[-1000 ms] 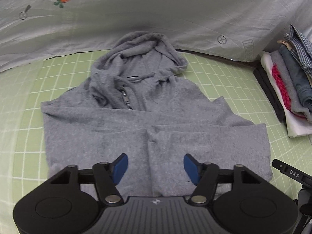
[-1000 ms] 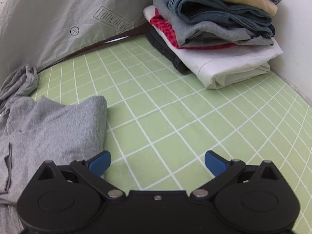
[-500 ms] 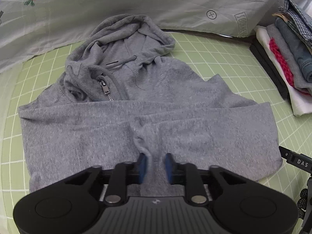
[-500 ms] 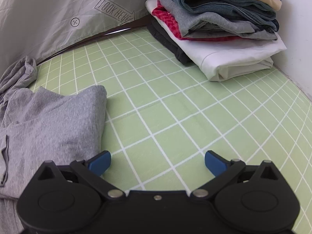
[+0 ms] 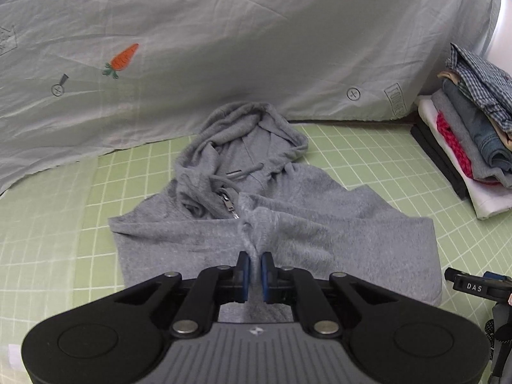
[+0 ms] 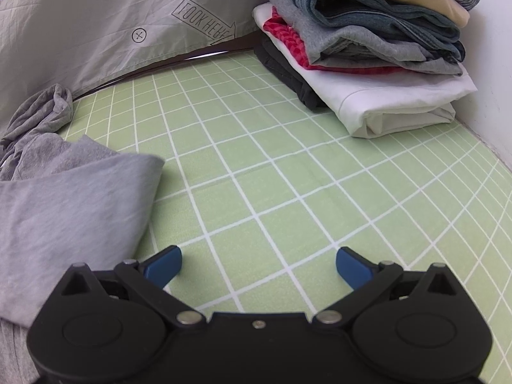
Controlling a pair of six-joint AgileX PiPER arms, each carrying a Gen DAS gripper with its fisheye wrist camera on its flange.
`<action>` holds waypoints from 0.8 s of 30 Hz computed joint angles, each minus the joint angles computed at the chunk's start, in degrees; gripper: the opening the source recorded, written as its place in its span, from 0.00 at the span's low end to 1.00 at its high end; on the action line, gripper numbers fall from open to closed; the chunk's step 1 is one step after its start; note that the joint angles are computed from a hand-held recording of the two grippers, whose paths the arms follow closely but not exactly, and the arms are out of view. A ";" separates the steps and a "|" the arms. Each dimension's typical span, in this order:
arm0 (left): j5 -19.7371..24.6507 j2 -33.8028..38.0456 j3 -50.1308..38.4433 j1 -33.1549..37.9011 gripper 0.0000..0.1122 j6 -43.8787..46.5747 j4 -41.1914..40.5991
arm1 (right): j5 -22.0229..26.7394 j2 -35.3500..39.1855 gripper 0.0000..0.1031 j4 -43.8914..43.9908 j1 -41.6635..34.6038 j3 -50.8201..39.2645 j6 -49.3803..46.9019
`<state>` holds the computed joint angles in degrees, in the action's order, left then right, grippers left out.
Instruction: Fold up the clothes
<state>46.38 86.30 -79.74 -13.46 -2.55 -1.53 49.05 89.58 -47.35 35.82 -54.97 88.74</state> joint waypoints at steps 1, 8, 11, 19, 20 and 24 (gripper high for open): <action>0.02 -0.89 0.13 1.04 0.08 -0.30 -0.51 | -0.16 -0.07 1.00 -0.67 0.16 0.37 0.69; -1.14 -5.81 1.38 7.61 0.07 -3.05 -1.96 | -0.46 -0.17 1.00 -3.89 1.20 1.96 4.33; -1.51 -6.75 0.92 10.07 0.07 -4.00 -0.28 | -0.55 -0.24 1.00 -4.79 1.52 2.47 5.32; -1.09 -7.33 -0.62 18.53 0.07 -8.97 3.51 | -0.91 -0.48 1.00 -5.96 1.76 3.24 6.37; -0.73 -7.21 -0.76 19.39 0.07 -10.22 4.43 | -0.91 -0.49 1.00 -6.19 1.87 3.37 6.67; 0.64 -6.32 -0.23 24.12 0.07 -12.83 3.71 | -0.92 -0.54 1.00 -6.46 1.95 3.55 6.98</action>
